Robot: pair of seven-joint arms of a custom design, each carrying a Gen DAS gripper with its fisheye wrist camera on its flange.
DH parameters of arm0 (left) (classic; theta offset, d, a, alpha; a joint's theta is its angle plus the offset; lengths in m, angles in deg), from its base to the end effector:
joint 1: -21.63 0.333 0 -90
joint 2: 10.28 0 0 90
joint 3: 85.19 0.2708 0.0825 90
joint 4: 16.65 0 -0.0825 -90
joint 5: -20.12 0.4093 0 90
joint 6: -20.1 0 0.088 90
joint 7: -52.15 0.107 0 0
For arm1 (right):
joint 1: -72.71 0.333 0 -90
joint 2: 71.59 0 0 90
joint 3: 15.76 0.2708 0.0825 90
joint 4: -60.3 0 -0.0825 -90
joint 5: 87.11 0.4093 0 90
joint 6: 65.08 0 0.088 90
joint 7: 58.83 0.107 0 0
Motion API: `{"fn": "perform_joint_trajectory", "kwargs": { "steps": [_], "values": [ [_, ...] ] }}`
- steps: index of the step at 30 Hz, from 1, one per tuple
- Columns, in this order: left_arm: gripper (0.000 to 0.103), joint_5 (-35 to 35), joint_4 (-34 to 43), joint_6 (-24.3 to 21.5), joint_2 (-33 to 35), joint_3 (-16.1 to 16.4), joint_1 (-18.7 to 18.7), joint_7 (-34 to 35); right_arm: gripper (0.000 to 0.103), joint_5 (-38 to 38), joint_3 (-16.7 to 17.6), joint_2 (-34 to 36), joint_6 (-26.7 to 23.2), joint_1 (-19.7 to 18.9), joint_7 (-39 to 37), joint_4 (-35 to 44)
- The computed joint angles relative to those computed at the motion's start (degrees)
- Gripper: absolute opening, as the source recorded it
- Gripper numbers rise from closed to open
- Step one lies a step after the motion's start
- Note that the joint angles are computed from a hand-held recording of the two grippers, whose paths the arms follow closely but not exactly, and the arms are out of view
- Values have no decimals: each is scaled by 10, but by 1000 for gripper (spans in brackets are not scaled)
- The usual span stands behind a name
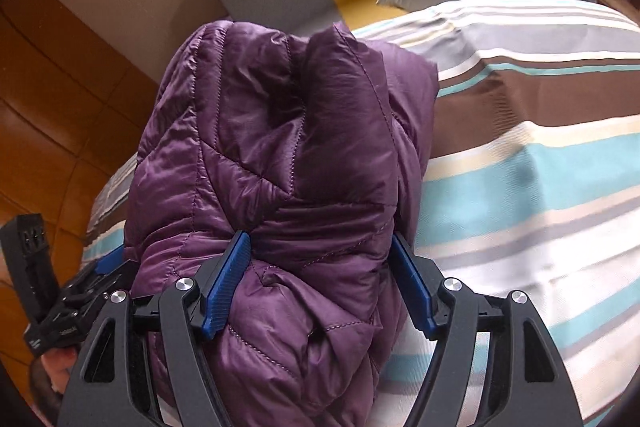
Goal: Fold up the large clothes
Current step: 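Hold the bundle edge with the right gripper while the left gripper presses the bundle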
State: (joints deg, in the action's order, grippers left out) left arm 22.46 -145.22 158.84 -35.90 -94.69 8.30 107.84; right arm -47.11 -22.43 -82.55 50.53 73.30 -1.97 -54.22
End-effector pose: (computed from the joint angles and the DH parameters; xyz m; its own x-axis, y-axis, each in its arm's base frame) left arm 0.4670 -0.2054 0.5629 0.0971 -0.9676 0.2331 -0.8156 -0.2116 -0.5385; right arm 0.5590 -0.0249 0.5259 0.3115 -0.8197 -0.4807 -0.8955 -0.0840 -0.4370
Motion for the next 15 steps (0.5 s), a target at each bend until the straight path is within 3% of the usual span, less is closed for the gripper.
{"fn": "perform_joint_trajectory", "kwargs": {
  "steps": [4,9,15],
  "values": [
    [101,-47,4,13,17,22,-13,33,72,9,-2,44,-32,-2,-18,46],
    [101,-84,-9,44,26,24,-16,43,72,17,6,71,-45,-8,-38,70],
    [94,-116,-32,85,26,22,-24,47,57,52,6,78,-42,-17,-60,65]
  ]
}}
